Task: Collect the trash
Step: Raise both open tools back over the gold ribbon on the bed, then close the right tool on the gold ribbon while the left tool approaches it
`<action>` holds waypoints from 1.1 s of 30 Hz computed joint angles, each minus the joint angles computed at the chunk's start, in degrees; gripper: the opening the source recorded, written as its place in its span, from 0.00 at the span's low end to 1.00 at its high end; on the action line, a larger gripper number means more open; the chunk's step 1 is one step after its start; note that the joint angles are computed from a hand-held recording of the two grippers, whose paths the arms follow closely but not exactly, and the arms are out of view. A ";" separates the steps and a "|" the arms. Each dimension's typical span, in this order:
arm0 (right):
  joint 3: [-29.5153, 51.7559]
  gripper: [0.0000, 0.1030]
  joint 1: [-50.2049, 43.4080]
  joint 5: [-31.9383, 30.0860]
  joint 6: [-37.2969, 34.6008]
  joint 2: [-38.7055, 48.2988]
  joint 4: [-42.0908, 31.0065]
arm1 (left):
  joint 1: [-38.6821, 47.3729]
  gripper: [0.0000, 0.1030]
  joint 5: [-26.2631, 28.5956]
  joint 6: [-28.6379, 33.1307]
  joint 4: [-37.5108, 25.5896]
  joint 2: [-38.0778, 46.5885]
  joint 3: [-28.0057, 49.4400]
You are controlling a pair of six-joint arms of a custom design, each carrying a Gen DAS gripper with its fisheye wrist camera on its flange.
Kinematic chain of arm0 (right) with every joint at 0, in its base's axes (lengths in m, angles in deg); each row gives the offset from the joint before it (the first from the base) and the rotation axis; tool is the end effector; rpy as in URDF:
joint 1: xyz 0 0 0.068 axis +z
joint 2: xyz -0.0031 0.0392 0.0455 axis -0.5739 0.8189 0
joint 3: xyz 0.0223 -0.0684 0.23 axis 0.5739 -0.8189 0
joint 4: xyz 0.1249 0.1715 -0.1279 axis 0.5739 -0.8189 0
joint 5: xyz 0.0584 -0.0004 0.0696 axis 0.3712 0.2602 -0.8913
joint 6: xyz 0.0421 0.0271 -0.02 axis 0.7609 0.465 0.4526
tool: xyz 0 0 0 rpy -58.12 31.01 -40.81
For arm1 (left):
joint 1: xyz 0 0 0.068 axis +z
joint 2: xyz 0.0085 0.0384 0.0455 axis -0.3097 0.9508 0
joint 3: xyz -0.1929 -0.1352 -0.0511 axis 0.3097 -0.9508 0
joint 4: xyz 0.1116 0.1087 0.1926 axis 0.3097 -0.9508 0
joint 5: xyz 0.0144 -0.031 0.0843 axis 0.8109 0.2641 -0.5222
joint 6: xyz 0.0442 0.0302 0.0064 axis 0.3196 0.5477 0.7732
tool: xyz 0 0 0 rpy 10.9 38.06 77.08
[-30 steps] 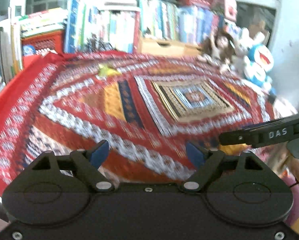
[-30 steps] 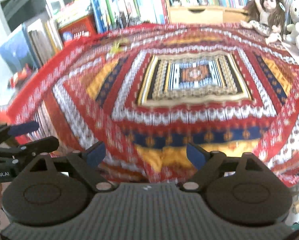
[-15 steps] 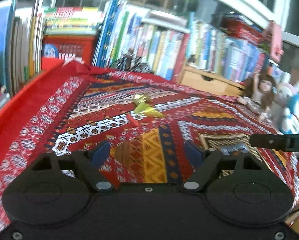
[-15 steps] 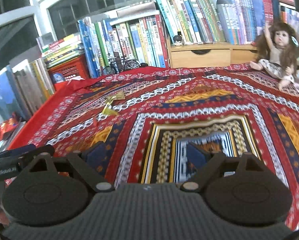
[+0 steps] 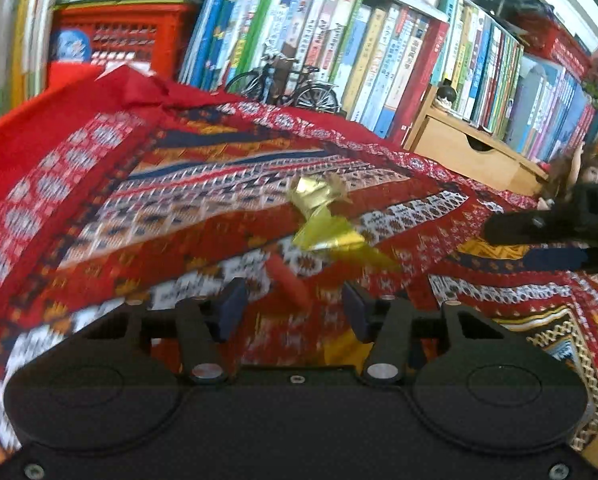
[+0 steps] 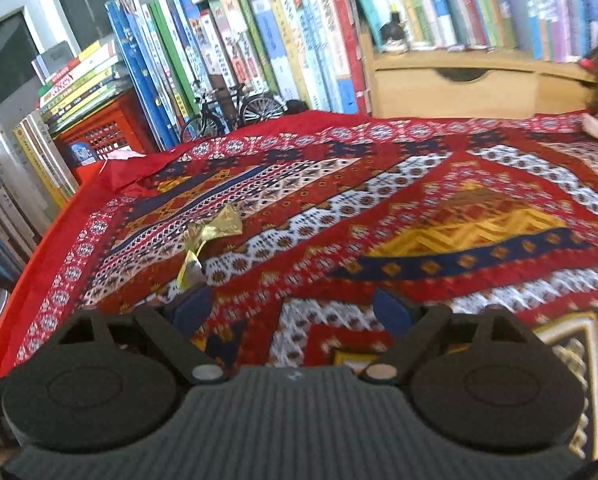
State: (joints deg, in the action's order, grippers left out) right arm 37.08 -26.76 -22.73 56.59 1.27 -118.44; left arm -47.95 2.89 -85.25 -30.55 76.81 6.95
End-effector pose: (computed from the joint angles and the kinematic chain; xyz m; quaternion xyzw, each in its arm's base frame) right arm 0.2974 0.0552 0.2688 -0.1157 0.9359 0.1831 0.2780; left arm 0.2038 -0.1019 0.1848 -0.1342 0.8896 -0.0753 0.4300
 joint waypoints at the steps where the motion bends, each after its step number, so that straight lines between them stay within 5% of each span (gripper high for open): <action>1: 1.24 0.90 0.65 0.14 0.48 1.51 0.12 | 0.23 0.43 -0.26 0.46 0.78 1.78 0.83; 4: 5.56 0.90 2.71 -0.32 2.97 6.49 0.39 | -0.12 0.12 -1.81 1.10 0.34 5.39 3.23; 5: 7.01 0.90 3.39 -0.68 4.03 8.12 0.47 | -0.29 0.09 -2.29 1.45 -0.32 5.60 3.65; 17: 17.60 0.88 13.25 4.89 12.03 23.06 3.69 | -1.30 0.09 -3.39 3.62 -4.67 -11.07 -2.23; 20: 20.18 0.79 14.74 5.85 13.05 26.37 3.08 | -1.20 0.09 -3.20 4.14 -5.22 -12.94 -2.93; 24: 21.30 0.53 17.28 9.79 11.60 27.51 2.66 | -1.71 0.09 -2.64 3.43 -5.81 -14.76 -4.24; 33: 15.81 0.44 18.16 11.49 4.82 21.11 1.40 | -5.14 0.09 -5.08 0.53 -9.90 -19.02 -5.89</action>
